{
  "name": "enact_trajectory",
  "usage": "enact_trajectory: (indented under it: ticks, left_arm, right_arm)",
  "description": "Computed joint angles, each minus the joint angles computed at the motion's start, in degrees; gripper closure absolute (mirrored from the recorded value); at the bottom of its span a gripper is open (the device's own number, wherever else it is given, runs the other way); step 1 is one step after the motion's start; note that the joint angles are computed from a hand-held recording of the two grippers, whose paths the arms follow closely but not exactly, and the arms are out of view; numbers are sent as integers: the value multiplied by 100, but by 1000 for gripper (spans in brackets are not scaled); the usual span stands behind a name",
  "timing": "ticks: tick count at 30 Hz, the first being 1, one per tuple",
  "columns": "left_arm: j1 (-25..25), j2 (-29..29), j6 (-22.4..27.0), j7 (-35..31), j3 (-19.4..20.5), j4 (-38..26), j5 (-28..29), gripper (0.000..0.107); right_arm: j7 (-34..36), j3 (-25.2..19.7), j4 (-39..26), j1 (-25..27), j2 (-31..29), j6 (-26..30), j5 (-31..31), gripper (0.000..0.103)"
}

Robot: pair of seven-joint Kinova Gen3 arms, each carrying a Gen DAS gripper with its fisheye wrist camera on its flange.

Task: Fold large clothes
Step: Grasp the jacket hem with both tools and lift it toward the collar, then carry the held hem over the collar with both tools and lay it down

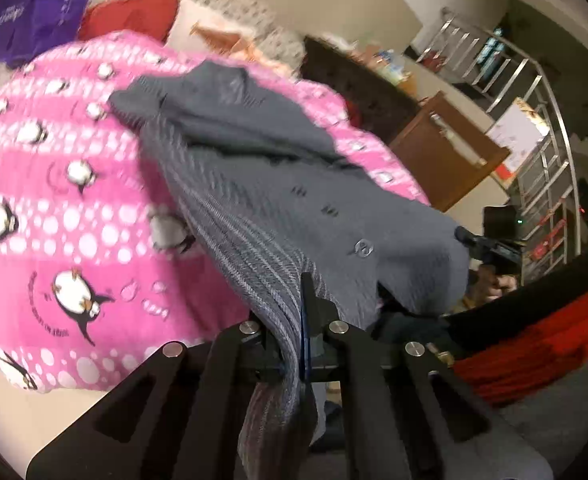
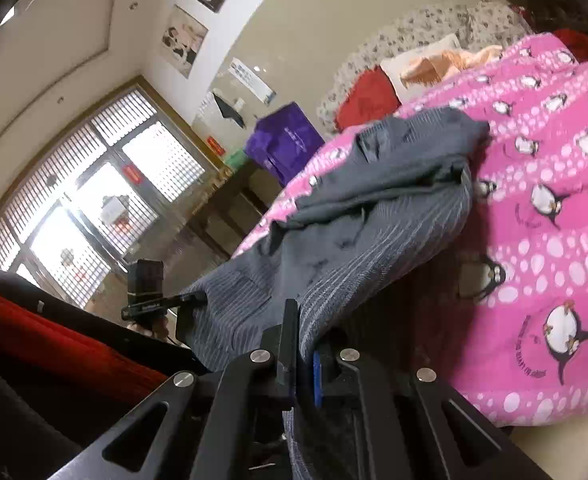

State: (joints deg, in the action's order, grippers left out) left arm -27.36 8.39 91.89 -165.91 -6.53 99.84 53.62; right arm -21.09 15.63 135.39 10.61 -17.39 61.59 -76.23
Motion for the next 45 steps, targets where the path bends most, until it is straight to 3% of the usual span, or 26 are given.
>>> enact_trajectory:
  ticks: [5, 8, 11, 16, 21, 23, 25, 27, 30, 33, 37, 39, 42, 45]
  left_arm:
    - [-57, 18, 673, 85, -124, -264, 419, 105]
    - [-286, 158, 562, 595, 128, -345, 1041, 105]
    - [-3, 270, 59, 1249, 20, -545, 1656, 105]
    - [1324, 645, -1106, 2414, -744, -1524, 2083, 105]
    - [2651, 1432, -2271, 3579, -1636, -2496, 1869, 105]
    - [2920, 1876, -2719, 4045, -1682, -2999, 1464, 105]
    - [3125, 2253, -2978, 4426, -1723, -3421, 998, 105]
    - [3132, 2569, -3177, 4692, -1551, -3624, 587, 104]
    - [3013, 2978, -3348, 5053, -1073, -4007, -112, 103]
    - [2893, 3284, -3383, 5396, -601, -4348, -811, 102]
    - [2553, 3245, -3695, 5580, 271, -4281, -1576, 101]
    - [2344, 3344, -3462, 5876, 648, -4573, -1952, 102]
    - [2042, 3499, -2835, 6039, 949, -5149, -2048, 101]
    - [1681, 3395, -2460, 5800, 1410, -5294, -2234, 92]
  right_arm:
    - [-315, 210, -322, 119, -333, 225, 149, 98]
    - [-350, 149, -517, 380, -237, 203, -20, 98]
    - [-339, 86, -815, 338, 162, -225, -453, 98]
    - [-499, -585, -1943, 702, 1300, -516, -953, 98]
    - [-1348, -549, -3270, 85, 2619, -1151, -1098, 98]
    - [-1814, -461, -3801, -199, 3150, -1470, -905, 98]
    - [-2280, -397, -4332, -293, 3614, -1438, -502, 98]
    - [-2746, -60, -4699, -595, 4025, -1483, -238, 98]
    - [-3445, -54, -4999, -669, 4427, -1745, 293, 98]
    - [-4096, -397, -5179, -488, 4718, -2076, 911, 98]
    - [-4424, -1032, -5216, -30, 4856, -2354, 1117, 97]
    - [-4624, -1120, -5278, 57, 4834, -2268, 1228, 92]
    - [-4667, -1378, -5145, 402, 4543, -2098, 1231, 84]
    - [-4481, -1652, -4797, 696, 3981, -2310, 1394, 72]
